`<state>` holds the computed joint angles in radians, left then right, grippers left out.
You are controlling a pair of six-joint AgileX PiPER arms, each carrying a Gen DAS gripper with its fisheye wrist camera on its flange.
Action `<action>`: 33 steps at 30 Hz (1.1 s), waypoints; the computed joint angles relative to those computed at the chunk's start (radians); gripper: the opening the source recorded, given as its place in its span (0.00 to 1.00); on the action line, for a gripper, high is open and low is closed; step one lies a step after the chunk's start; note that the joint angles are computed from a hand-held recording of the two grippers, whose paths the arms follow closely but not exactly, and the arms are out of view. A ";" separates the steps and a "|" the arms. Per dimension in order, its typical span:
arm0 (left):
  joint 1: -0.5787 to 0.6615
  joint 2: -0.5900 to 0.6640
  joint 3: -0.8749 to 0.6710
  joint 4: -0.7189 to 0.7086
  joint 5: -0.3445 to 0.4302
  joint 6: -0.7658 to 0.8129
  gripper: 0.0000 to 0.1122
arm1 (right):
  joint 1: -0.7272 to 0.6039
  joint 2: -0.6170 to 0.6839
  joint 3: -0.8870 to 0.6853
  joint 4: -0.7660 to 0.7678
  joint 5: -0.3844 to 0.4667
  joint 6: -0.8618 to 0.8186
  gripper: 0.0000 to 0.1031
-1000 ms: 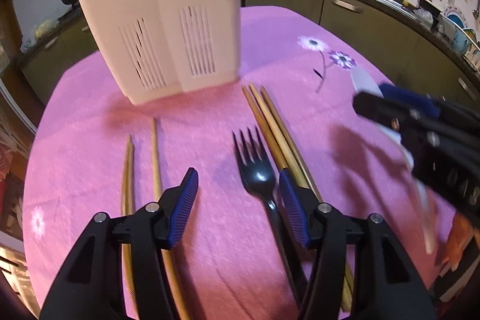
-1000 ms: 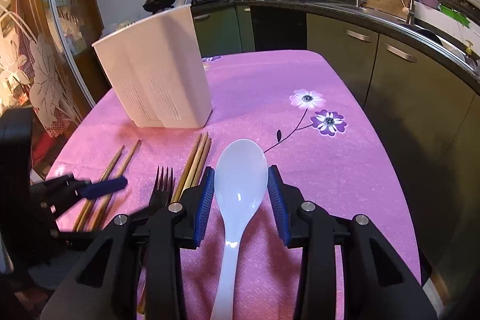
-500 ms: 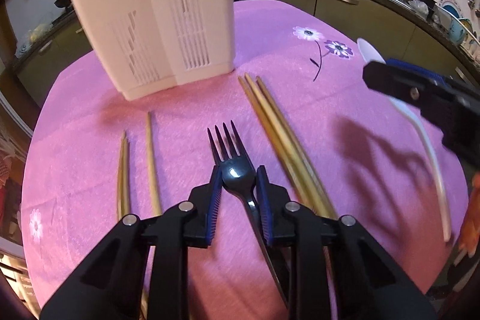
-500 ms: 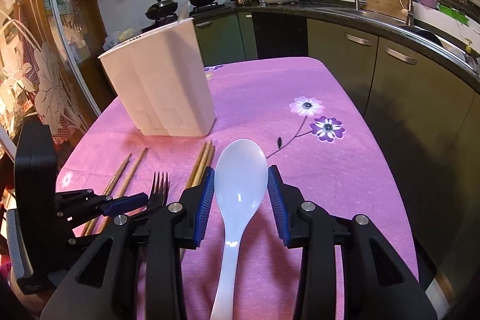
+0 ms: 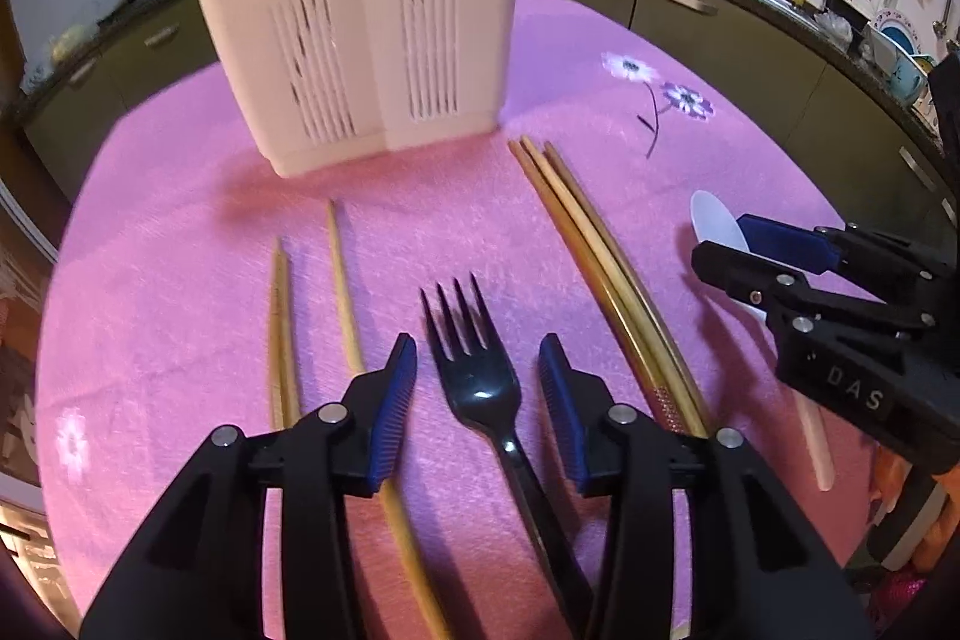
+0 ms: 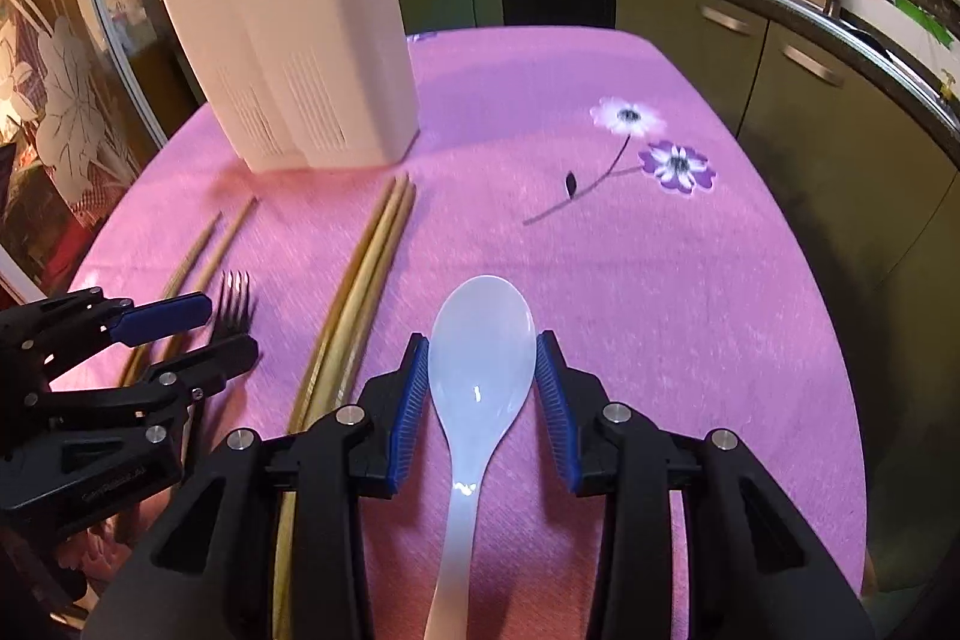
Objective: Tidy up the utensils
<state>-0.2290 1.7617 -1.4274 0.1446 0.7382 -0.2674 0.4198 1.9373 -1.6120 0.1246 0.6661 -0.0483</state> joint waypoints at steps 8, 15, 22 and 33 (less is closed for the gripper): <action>0.012 -0.004 0.009 -0.031 -0.027 0.035 0.22 | -0.081 -0.031 0.031 0.246 0.020 -0.193 0.43; 0.000 0.005 0.004 -0.027 -0.040 0.046 0.22 | -0.131 0.019 -0.038 0.278 0.074 -0.202 0.43; 0.001 0.008 0.002 -0.028 -0.040 0.058 0.22 | -0.077 0.044 -0.066 0.220 0.062 -0.163 0.34; 0.012 -0.015 0.041 -0.057 -0.100 0.096 0.21 | -0.057 -0.091 0.068 0.207 -0.106 -0.150 0.06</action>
<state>-0.2170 1.7472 -1.3867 0.0880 0.6385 -0.1718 0.3629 1.8467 -1.5437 0.3313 0.5597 -0.1985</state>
